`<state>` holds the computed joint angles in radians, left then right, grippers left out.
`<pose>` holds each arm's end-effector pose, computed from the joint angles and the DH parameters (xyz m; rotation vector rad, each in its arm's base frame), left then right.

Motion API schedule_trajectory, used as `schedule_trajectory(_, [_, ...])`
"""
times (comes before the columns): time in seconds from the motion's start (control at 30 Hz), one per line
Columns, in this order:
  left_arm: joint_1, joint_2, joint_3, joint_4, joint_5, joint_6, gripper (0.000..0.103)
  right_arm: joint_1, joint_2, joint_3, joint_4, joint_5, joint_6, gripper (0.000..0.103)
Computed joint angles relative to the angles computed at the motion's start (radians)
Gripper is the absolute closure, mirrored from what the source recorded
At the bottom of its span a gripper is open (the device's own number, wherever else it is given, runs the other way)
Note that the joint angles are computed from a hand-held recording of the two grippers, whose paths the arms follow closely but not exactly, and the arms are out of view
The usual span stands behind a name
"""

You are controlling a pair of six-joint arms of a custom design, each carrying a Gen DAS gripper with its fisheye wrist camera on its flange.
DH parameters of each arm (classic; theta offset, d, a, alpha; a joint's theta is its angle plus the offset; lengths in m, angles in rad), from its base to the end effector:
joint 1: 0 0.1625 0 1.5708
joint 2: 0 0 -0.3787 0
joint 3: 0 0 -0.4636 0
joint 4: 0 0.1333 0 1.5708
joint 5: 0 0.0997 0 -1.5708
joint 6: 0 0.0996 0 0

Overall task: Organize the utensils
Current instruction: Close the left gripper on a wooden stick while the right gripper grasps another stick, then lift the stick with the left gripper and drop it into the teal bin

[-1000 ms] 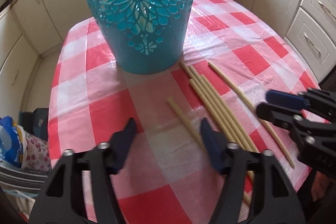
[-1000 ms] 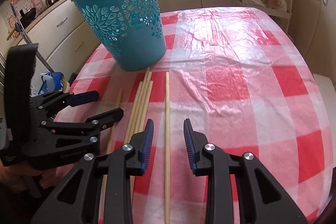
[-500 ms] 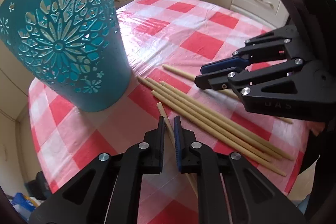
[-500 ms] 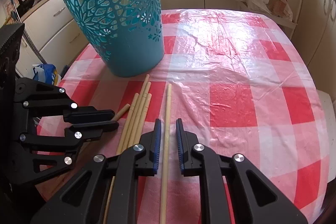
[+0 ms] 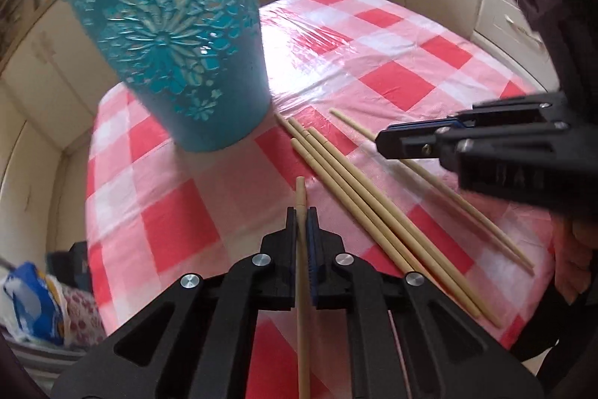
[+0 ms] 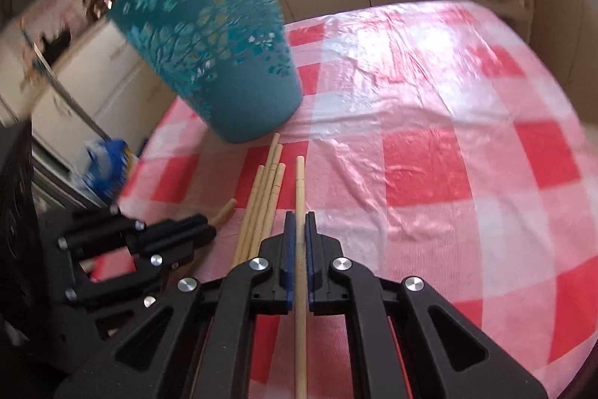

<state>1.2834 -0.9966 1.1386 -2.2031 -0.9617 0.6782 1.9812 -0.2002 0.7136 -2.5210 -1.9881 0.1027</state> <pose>-0.0417 -0.8125 0.3897 0.9550 2.2319 -0.4463 0.4458 -0.7917 -0.0302 0.2944 -2.7438 0.7399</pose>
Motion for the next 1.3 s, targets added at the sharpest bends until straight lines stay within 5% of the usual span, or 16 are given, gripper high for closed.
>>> schedule_trajectory(0.2, [-0.023, -0.085, 0.107, -0.107, 0.004, -0.035, 0.098, -0.024, -0.089, 0.152, -0.103, 0.112, 0.080, 0.097])
schedule_trajectory(0.73, [-0.060, -0.167, 0.186, -0.213, 0.008, -0.016, 0.098, -0.011, -0.134, 0.238, -0.188, 0.135, 0.112, 0.097])
schedule_trajectory(1.3, [-0.056, -0.103, -0.054, -0.299, -0.256, -0.123, 0.098, -0.024, -0.129, 0.233, -0.211, 0.194, 0.172, 0.097])
